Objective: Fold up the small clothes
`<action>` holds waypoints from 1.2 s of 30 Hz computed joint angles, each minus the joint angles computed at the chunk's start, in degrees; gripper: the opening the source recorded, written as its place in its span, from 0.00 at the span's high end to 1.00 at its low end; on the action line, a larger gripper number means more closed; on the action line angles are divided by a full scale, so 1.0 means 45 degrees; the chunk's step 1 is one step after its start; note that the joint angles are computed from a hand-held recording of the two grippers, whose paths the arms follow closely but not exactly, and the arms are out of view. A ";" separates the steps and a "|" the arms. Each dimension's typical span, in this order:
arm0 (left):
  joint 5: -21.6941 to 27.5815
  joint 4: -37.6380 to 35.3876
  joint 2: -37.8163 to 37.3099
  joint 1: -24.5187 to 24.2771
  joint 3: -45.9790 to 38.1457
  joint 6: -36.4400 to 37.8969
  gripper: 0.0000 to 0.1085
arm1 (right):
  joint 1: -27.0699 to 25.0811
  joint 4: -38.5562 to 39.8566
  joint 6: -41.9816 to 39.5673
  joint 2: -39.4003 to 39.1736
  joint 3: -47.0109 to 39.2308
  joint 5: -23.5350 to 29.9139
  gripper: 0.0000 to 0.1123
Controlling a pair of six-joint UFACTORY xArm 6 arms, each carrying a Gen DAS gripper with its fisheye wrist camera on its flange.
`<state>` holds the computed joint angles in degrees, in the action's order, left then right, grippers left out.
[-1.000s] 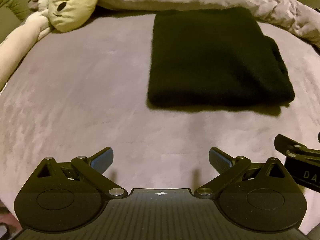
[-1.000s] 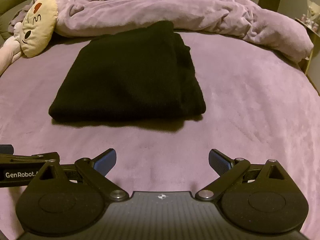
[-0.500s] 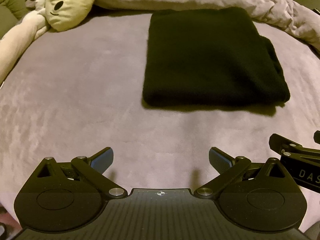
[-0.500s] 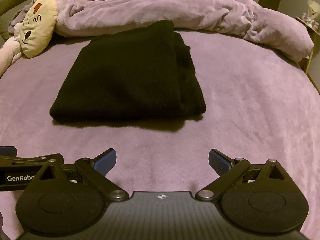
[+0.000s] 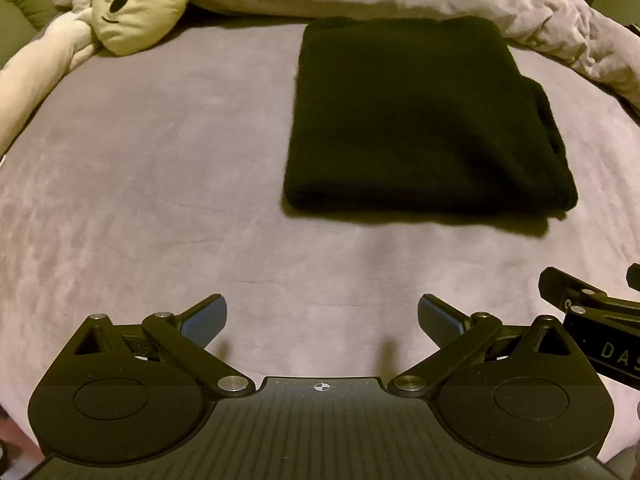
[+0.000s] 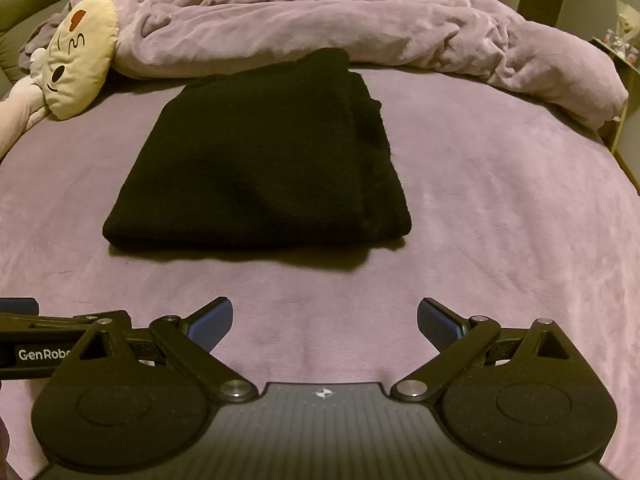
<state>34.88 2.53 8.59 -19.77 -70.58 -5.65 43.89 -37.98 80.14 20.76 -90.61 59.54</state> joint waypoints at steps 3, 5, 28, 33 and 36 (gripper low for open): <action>0.0005 -0.0039 -0.0045 -0.0016 0.0043 0.0051 0.05 | -0.0008 0.0002 0.0010 -0.0058 0.0044 0.0023 0.12; 0.0031 -0.0043 -0.0070 -0.0020 0.0052 0.0039 0.05 | -0.0019 0.0014 0.0021 -0.0096 0.0083 -0.0006 0.12; 0.0134 0.0011 -0.0113 -0.0038 -0.0011 -0.0085 0.05 | -0.0042 0.0085 0.0077 -0.0286 0.0314 -0.0100 0.12; 0.0126 0.0040 -0.0169 -0.0032 0.0045 -0.0105 0.05 | -0.0014 0.0088 0.0048 -0.0311 0.0327 -0.0086 0.12; 0.0088 0.0159 -0.0204 -0.0050 0.0095 -0.0240 0.05 | -0.0020 0.0114 0.0019 -0.0326 0.0327 -0.0089 0.12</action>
